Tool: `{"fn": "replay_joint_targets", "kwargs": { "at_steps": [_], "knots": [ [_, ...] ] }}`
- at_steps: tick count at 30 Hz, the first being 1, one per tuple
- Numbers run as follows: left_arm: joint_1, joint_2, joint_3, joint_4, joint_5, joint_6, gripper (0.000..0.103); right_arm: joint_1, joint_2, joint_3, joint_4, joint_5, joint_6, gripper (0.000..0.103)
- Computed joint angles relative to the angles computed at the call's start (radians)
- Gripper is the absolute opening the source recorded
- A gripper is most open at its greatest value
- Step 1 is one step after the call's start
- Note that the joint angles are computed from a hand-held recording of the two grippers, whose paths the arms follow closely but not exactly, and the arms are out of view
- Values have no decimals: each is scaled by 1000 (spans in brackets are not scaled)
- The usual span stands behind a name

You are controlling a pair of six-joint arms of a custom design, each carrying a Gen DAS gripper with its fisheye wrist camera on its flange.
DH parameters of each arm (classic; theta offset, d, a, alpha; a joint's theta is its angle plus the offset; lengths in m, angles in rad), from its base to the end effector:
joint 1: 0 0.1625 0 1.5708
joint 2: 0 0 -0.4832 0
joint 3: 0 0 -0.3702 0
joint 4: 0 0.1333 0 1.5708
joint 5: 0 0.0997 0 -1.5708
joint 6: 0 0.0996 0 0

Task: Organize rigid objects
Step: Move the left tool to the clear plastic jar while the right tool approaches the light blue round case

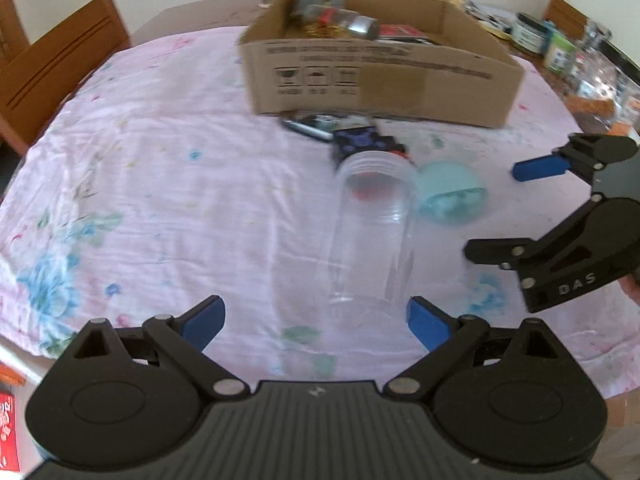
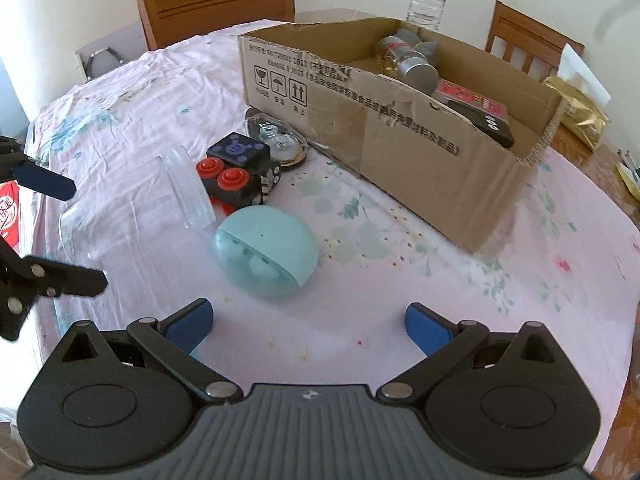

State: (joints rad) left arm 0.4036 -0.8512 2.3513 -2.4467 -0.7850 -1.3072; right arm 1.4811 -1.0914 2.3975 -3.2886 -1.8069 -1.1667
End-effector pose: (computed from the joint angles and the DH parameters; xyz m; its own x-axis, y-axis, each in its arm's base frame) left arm -0.2735 -0.3383 0.0412 -0.6937 -0.0960 -0.7138 0.2935 0.8674 -0.4019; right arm 0.0693 -0.4579 0.1851 -0.4529 -0.7683 0.4522 -0.8504 0.5247 0.0398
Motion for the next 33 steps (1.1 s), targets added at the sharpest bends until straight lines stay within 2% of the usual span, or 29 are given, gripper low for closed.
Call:
{"fn": "replay_joint_targets", "kwargs": {
  "at_steps": [9, 15, 19, 22, 28, 33],
  "knots": [
    [43, -57, 14, 112, 47, -61, 97, 9, 9, -9, 8, -8, 2, 103],
    [92, -75, 2, 181, 105, -72, 97, 11, 12, -10, 8, -11, 1, 103],
    [119, -80, -2, 184, 135, -66, 97, 26, 10, -24, 53, -30, 1, 103],
    [125, -74, -12, 229, 152, -123, 98, 35, 11, -33, 94, -23, -27, 103],
    [109, -69, 6, 139, 115, -111, 98, 63, 34, -72, 187, 1, -97, 103],
    [70, -47, 30, -74, 88, -8, 98, 91, 44, -99, 266, -14, -122, 103]
  ]
}}
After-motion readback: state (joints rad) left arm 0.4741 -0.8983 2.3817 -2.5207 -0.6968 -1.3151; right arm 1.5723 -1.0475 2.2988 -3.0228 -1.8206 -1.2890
